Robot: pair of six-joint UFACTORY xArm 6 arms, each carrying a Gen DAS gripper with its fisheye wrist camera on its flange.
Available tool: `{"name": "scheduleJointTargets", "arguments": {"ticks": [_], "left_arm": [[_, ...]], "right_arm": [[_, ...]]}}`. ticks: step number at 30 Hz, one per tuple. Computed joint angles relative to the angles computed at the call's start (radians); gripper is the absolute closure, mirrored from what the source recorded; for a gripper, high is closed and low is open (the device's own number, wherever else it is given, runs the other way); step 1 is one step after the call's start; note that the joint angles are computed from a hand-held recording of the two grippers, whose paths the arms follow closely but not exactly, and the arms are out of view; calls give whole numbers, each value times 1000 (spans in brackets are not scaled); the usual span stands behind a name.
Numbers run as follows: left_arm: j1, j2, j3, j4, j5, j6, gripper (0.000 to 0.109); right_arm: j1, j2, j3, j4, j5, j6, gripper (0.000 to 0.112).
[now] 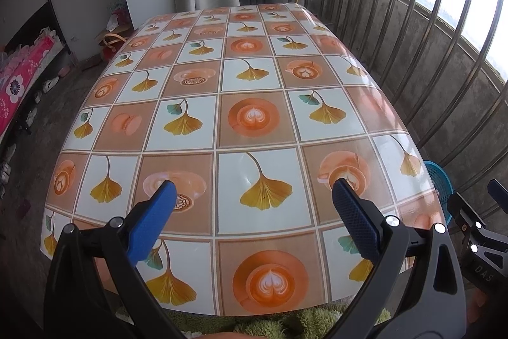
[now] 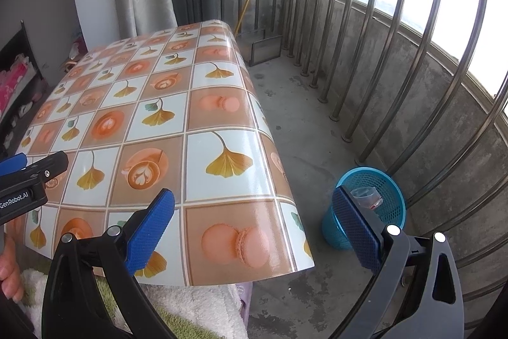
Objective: Collect trash
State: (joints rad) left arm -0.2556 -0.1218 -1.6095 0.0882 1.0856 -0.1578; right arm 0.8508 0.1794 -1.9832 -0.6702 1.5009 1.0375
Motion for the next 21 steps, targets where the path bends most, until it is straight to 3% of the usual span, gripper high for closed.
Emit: {"name": "scheduleJointTargets", "arguments": {"ticks": [21], "left_arm": [[-4, -7, 17, -1, 3, 3, 14]], "right_arm": [[-4, 9, -8, 17, -9, -15, 16]]}}
